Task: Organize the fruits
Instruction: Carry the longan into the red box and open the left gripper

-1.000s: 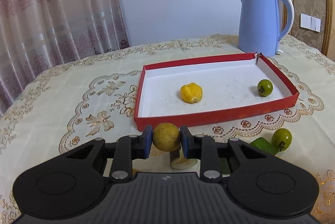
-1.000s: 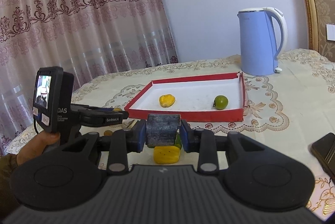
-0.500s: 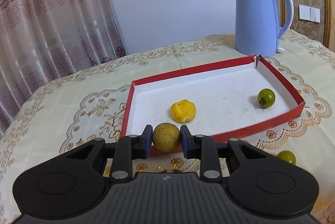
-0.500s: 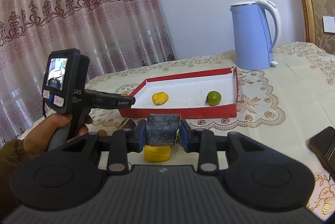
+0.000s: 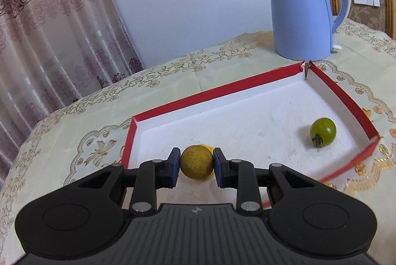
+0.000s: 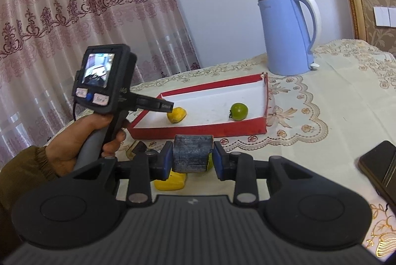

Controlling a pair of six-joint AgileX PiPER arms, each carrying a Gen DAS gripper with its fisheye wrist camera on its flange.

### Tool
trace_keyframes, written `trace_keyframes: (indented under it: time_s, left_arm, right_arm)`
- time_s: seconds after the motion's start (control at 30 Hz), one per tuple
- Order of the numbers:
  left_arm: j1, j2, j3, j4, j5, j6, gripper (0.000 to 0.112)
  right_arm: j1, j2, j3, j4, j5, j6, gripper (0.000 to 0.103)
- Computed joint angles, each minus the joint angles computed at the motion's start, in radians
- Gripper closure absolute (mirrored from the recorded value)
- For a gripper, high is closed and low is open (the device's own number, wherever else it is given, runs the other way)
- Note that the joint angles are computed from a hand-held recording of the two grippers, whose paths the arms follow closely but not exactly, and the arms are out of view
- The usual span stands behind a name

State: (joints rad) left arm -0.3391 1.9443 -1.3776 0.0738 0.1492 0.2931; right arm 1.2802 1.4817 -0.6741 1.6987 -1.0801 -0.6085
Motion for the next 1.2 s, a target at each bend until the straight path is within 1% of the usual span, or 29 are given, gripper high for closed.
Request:
trace_keyframes:
  time_s: [0.1, 0.2, 0.33, 0.5, 0.6, 0.7, 0.8, 0.9, 0.97, 1.03, 1.1, 1.13, 1.17, 1.2]
  left_arm:
    - [-0.024, 0.042, -0.058, 0.151, 0.024, -0.142, 0.085]
    - [-0.044, 0.090, -0.125, 0.220, 0.061, -0.211, 0.085]
    - [-0.064, 0.156, -0.231, 0.221, 0.128, -0.225, 0.085]
    - [-0.075, 0.222, -0.347, 0.168, 0.217, -0.196, 0.085]
    - [-0.078, 0.237, -0.370, 0.177, 0.229, -0.208, 0.085]
    - [-0.076, 0.256, -0.404, 0.145, 0.255, -0.184, 0.085]
    - [-0.079, 0.282, -0.451, 0.132, 0.290, -0.183, 0.085]
    - [-0.082, 0.320, -0.526, 0.098, 0.344, -0.161, 0.085]
    - [-0.085, 0.336, -0.558, 0.099, 0.368, -0.176, 0.085]
    - [-0.086, 0.335, -0.558, 0.099, 0.367, -0.182, 0.084]
    - [-0.074, 0.319, -0.527, 0.061, 0.338, -0.148, 0.078]
    - [-0.067, 0.307, -0.504, 0.048, 0.314, -0.138, 0.063]
    - [-0.062, 0.295, -0.476, 0.066, 0.278, -0.164, 0.044]
    - [-0.057, 0.284, -0.443, 0.105, 0.229, -0.211, 0.039]
  right_arm:
    - [-0.006, -0.008, 0.017, -0.005, 0.005, 0.017, 0.071]
    - [-0.015, -0.012, 0.031, -0.010, 0.013, 0.034, 0.071]
    - [-0.038, -0.012, 0.040, -0.014, 0.035, 0.041, 0.071]
    - [-0.046, -0.011, 0.048, -0.021, 0.042, 0.057, 0.071]
    - [-0.051, -0.015, 0.054, -0.019, 0.043, 0.061, 0.071]
    - [-0.057, -0.018, 0.057, -0.017, 0.045, 0.064, 0.071]
    - [-0.057, -0.015, 0.052, -0.013, 0.045, 0.059, 0.071]
    - [-0.051, -0.016, 0.046, -0.002, 0.037, 0.048, 0.071]
    - [-0.049, -0.014, 0.038, 0.008, 0.031, 0.041, 0.071]
    - [-0.047, -0.013, 0.037, 0.016, 0.026, 0.040, 0.071]
    - [-0.051, -0.012, 0.036, 0.020, 0.026, 0.042, 0.071]
    - [-0.053, -0.011, 0.037, 0.019, 0.028, 0.046, 0.071]
    - [-0.060, -0.010, 0.038, 0.015, 0.034, 0.050, 0.071]
    - [-0.070, -0.012, 0.039, 0.009, 0.044, 0.052, 0.071]
